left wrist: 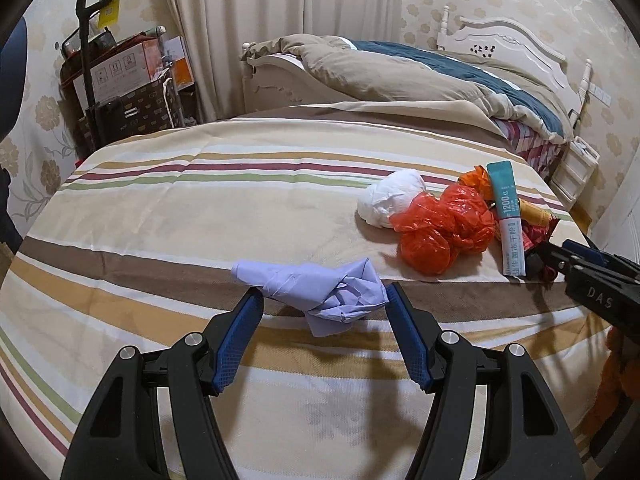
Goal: Collect trash
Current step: 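Grasp the dark red cloth bundle with the right tool while the left tool holds the purple cloth, then carry both cloths over the trash bin and open both tools to drop them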
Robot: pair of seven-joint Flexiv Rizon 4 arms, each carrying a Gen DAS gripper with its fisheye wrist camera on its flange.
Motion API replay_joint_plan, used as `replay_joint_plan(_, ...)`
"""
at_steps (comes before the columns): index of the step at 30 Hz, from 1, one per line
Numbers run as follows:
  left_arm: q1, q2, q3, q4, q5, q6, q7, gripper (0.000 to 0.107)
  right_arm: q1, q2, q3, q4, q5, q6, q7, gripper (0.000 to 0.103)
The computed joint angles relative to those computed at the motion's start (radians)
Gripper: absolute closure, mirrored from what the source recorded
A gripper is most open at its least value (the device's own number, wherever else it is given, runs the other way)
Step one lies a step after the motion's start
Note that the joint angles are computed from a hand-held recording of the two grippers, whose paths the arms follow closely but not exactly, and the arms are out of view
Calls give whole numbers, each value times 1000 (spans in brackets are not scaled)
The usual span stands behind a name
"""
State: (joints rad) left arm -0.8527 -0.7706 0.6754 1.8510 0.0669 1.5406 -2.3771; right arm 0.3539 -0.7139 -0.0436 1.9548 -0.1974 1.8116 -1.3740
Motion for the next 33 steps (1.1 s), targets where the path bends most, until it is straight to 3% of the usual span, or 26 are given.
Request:
replay_joint_plan(8, -2, -2, 2, -4, 5, -2, -6, 43, -43, -7, 53, -5, -31, -25, -9, 77)
replay_joint_plan(20, -30, -3, 5, 3, -21, 40, 5, 43, -72, 29, 56, 81, 3, 57, -9, 79)
replay_joint_plan(33, -55, -50, -65, -94, -117, 84, 158, 43, -87, 62, -27, 146, 111, 146, -15, 79)
